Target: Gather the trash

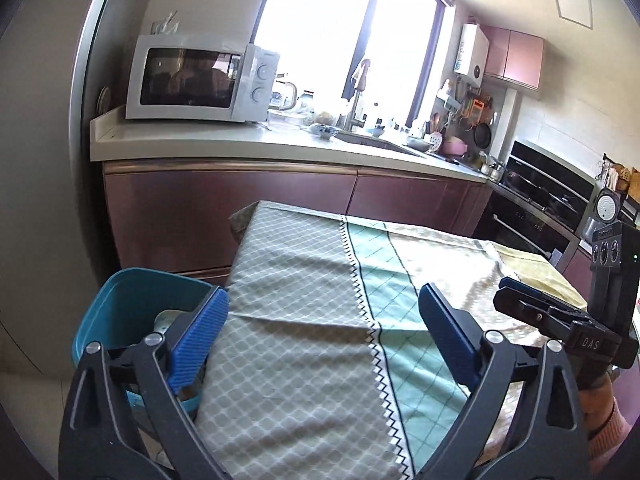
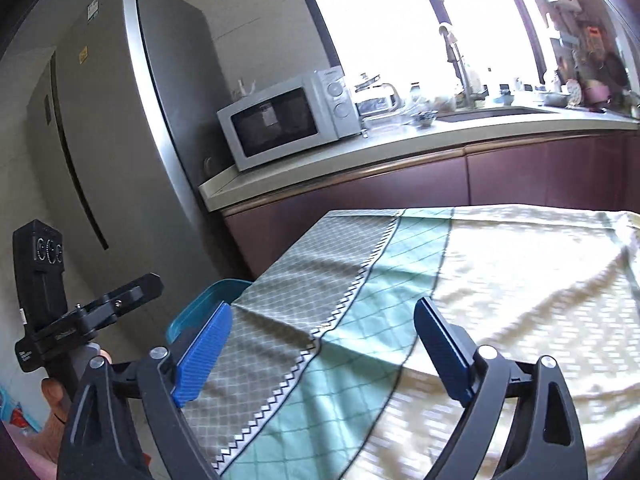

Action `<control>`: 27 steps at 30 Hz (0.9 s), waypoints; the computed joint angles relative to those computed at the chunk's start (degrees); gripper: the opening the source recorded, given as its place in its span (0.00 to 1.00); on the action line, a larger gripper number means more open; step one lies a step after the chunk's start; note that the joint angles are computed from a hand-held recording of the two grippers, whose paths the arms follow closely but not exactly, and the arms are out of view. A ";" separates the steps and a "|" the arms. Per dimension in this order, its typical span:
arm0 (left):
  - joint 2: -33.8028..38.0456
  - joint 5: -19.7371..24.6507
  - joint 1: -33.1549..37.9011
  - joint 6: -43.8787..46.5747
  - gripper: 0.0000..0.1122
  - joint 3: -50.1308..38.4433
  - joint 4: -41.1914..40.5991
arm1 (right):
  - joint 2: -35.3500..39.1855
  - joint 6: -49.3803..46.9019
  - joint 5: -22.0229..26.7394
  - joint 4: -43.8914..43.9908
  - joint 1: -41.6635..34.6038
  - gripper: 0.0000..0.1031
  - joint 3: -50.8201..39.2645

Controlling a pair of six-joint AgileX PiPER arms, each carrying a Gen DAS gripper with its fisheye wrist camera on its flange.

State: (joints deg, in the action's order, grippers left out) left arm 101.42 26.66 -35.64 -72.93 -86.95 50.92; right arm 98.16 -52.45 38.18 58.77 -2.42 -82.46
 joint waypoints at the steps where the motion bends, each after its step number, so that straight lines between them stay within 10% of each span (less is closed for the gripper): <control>1: -0.02 -0.67 -1.04 -1.53 0.87 0.24 2.45 | -1.34 -1.25 -1.70 0.40 -0.81 0.91 1.75; 10: 4.16 11.83 -11.18 -14.30 0.87 -5.19 17.00 | -9.42 -12.11 -14.04 6.58 -5.69 0.94 13.47; 27: 3.63 24.35 -18.24 -23.02 0.87 -1.24 27.15 | -17.01 -29.92 -16.87 24.07 -7.77 0.94 24.49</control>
State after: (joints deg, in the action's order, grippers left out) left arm 105.05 51.01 -53.89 -95.94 -88.19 78.07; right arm 81.14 -82.37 21.31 82.83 -10.20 -57.97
